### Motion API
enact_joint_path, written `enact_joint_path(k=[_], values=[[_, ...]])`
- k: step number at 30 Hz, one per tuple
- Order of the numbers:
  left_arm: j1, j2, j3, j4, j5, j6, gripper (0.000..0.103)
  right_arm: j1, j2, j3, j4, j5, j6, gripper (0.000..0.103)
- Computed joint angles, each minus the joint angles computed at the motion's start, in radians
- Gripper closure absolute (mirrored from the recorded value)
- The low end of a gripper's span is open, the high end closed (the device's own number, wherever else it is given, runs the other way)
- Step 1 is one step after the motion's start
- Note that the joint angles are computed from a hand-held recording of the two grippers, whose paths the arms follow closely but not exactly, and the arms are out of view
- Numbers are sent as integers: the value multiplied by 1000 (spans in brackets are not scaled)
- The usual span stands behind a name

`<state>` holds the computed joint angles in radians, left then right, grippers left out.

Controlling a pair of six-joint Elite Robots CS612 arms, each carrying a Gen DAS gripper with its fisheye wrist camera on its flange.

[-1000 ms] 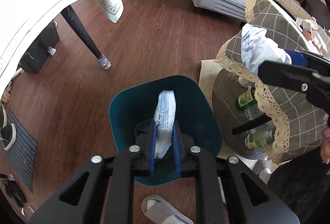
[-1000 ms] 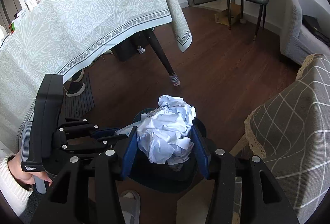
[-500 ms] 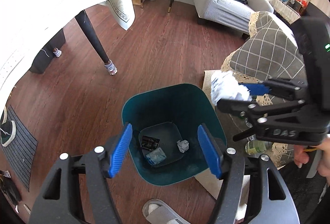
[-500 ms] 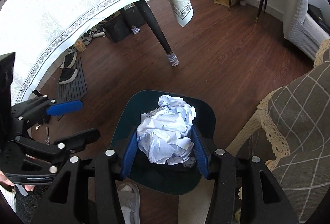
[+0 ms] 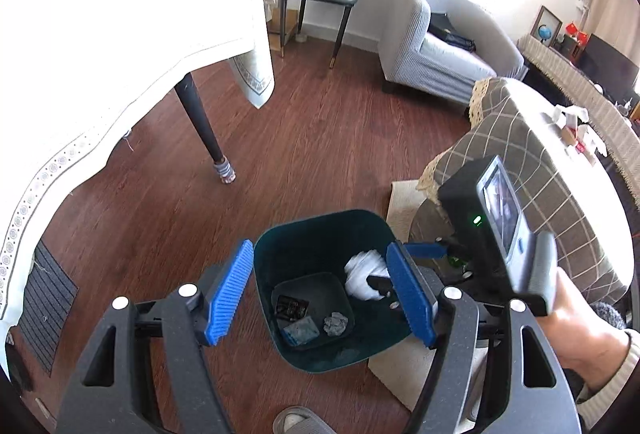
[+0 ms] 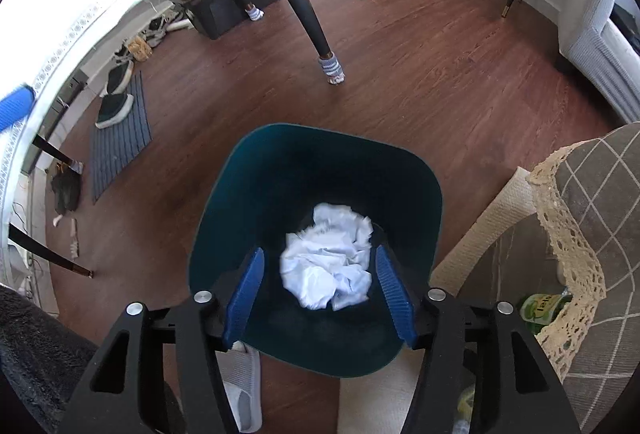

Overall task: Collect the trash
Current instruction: 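Move both open tools back over the table toward the white caps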

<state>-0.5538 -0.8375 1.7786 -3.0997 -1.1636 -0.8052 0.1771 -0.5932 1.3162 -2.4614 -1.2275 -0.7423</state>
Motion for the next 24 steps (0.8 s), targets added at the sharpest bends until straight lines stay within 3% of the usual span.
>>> enact_joint_path(k=[10,14,18,24], values=[[-24,-36,11,-41,90,36,30,-24,-26,30,-35,42,-9,37],[-28,-42,6,-58,103,40,30,-43,-47,48,-45,95,-23,37],[-38,-44,-12,-70,126,81,30,-62,-68,58,-50,144,-38,44],[-45,-43,-41,-85,128,110,30,-95,-128,108,-127,210,-63,45]])
